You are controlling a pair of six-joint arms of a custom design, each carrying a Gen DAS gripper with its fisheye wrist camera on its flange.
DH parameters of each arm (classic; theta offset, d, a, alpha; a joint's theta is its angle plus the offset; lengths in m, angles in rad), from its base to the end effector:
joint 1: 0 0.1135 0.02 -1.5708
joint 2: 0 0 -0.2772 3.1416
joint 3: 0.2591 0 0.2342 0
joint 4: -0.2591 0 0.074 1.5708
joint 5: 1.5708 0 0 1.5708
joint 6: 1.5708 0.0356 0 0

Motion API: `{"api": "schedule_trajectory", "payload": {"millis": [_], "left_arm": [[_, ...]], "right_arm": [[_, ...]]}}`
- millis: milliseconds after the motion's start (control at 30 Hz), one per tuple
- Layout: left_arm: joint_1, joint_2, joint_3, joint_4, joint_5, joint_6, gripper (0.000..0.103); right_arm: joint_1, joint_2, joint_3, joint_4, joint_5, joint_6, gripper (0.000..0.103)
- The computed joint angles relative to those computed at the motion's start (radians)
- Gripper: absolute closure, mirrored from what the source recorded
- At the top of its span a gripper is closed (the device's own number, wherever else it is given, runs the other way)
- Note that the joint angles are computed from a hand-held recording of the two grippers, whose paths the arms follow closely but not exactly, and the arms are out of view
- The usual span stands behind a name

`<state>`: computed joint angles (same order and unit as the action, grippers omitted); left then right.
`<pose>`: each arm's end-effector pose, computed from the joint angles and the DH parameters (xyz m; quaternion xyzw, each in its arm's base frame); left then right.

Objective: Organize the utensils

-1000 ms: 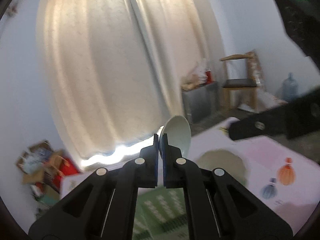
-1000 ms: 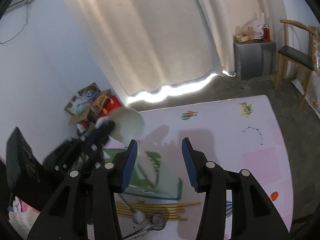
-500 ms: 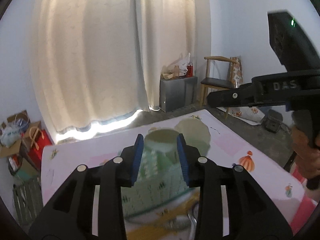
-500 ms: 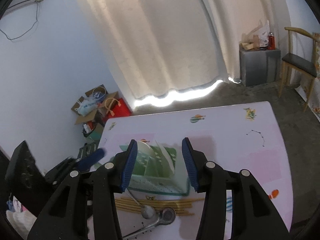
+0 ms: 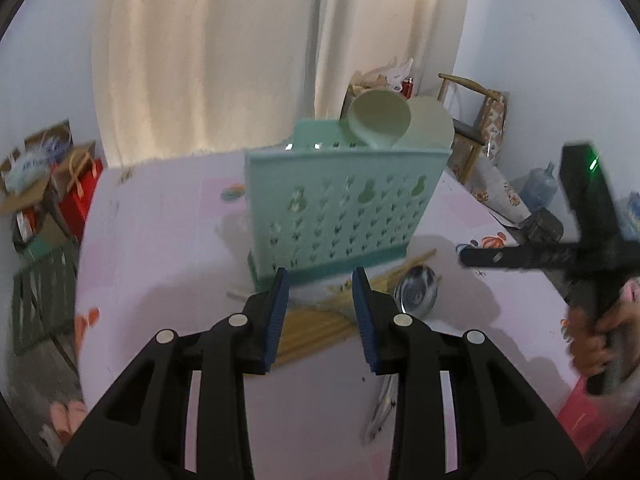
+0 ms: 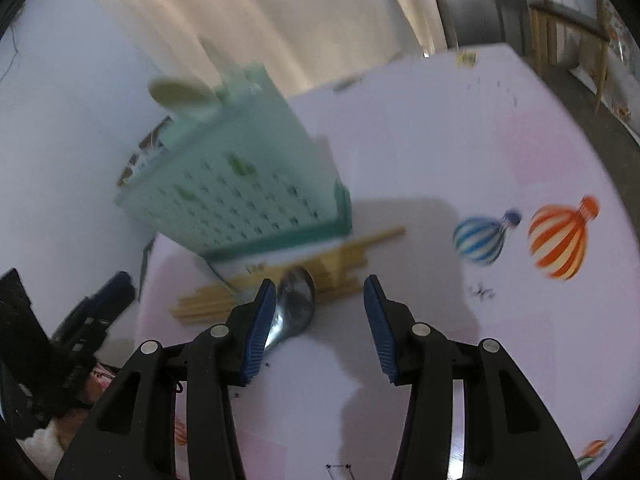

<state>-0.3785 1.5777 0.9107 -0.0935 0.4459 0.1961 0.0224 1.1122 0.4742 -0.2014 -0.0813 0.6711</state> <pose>0.2859 -0.1302 0.2246 0.3376 0.8349 -0.2374 0.3643 0.1879 0.0071 0.1939 0.2836 0.8891 0.1571 0.3231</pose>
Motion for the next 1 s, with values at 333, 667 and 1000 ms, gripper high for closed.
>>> {"api": "schedule_trajectory", "payload": {"millis": [333, 667, 1000], "left_arm": [[0.038, 0.085, 0.01, 0.006, 0.016, 0.006, 0.072], [0.042, 0.138, 0.038, 0.002, 0.009, 0.01, 0.072], [-0.037, 0.136, 0.041, -0.053, 0.049, 0.121, 0.072]], "right_arm": [[0.077, 0.192, -0.05, 0.246, -0.005, 0.022, 0.057], [0.095, 0.331, -0.075, 0.43, -0.066, 0.078, 0.094], [0.043, 0.188, -0.119, 0.361, -0.085, 0.1, 0.098]]}}
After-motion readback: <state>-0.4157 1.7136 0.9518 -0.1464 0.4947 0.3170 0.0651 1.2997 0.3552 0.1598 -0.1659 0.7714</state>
